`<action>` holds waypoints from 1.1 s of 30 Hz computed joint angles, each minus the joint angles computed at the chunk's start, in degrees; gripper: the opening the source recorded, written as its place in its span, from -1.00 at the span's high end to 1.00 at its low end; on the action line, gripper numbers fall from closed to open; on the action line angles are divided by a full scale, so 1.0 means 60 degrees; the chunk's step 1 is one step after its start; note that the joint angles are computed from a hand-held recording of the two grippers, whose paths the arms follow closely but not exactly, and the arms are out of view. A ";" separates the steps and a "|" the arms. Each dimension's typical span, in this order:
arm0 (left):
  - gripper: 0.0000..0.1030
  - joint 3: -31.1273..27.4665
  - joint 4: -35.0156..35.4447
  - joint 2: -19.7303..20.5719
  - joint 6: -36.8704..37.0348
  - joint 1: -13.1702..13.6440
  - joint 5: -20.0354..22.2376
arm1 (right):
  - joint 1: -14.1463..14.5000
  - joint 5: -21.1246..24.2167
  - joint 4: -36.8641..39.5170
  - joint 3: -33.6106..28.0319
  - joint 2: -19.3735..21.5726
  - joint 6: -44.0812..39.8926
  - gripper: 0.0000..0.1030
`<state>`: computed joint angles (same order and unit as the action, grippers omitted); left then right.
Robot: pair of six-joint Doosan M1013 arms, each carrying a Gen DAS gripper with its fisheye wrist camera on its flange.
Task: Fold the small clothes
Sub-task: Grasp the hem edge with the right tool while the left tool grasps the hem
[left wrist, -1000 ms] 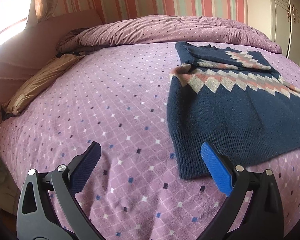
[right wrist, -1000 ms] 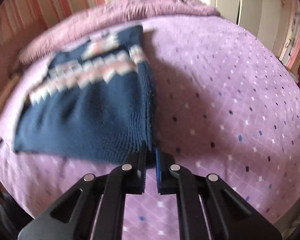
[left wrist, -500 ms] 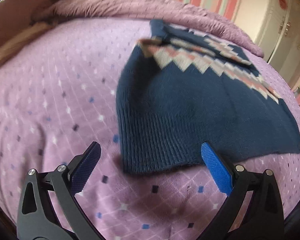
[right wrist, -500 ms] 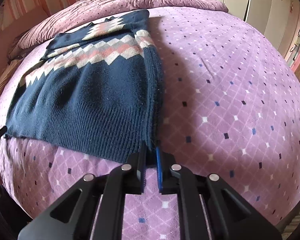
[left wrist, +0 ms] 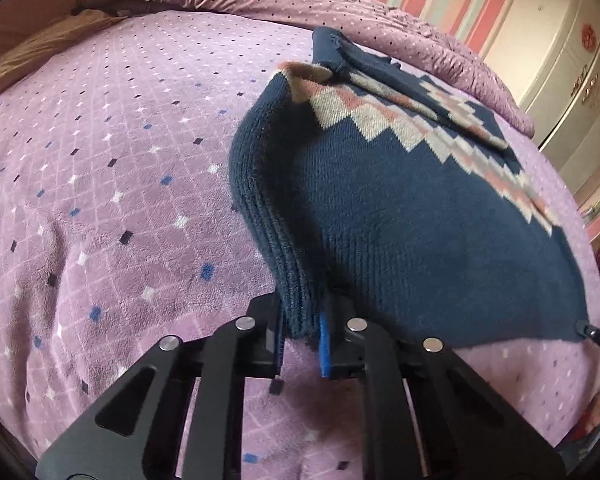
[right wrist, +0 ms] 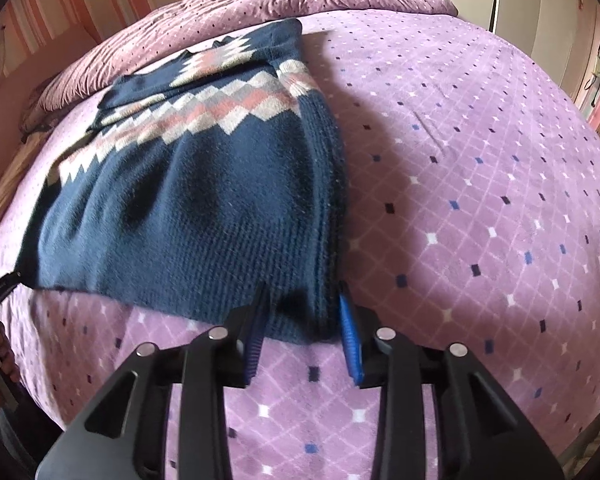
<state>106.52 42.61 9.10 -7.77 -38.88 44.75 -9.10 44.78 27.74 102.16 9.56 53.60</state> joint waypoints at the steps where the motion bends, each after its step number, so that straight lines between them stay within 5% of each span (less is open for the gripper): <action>1: 0.81 0.0016 0.0024 -0.0028 -0.0107 0.0001 -0.0045 | -0.0037 0.0093 0.0214 -0.0025 0.0022 -0.0055 0.30; 3: 0.82 0.0012 0.0050 -0.0066 -0.0175 -0.0027 -0.0012 | -0.0148 0.0318 0.0656 -0.0096 0.0110 0.0010 0.35; 5: 0.82 -0.0030 -0.0056 -0.0071 -0.0034 -0.0026 0.0072 | -0.0249 0.0538 0.0918 -0.0170 0.0234 0.0125 0.82; 6: 0.82 -0.0056 -0.0131 -0.0079 0.0036 -0.0011 0.0115 | -0.0268 0.0574 0.0856 -0.0206 0.0306 0.0258 0.85; 19: 0.84 -0.0550 0.0163 -0.0342 0.1241 -0.0334 0.1605 | -0.0486 0.0375 0.1202 -0.0223 -0.0202 -0.0641 0.87; 27: 0.84 -0.0488 -0.0690 -0.0065 0.1988 -0.0093 0.1672 | -0.0438 0.0542 0.0269 -0.0273 0.0134 0.0025 0.87; 30: 0.83 -0.0381 -0.0723 0.0121 0.2142 -0.0097 0.1596 | -0.0476 0.0579 0.0332 -0.0187 0.0284 0.0074 0.83; 32: 0.81 -0.0301 -0.0642 0.0144 0.2056 -0.0096 0.1376 | -0.0552 0.0607 0.0557 -0.0170 0.0313 0.0123 0.62; 33: 0.72 -0.0294 -0.0650 0.0158 0.2010 -0.0076 0.1360 | -0.0574 0.0660 0.0582 -0.0198 0.0354 0.0189 0.28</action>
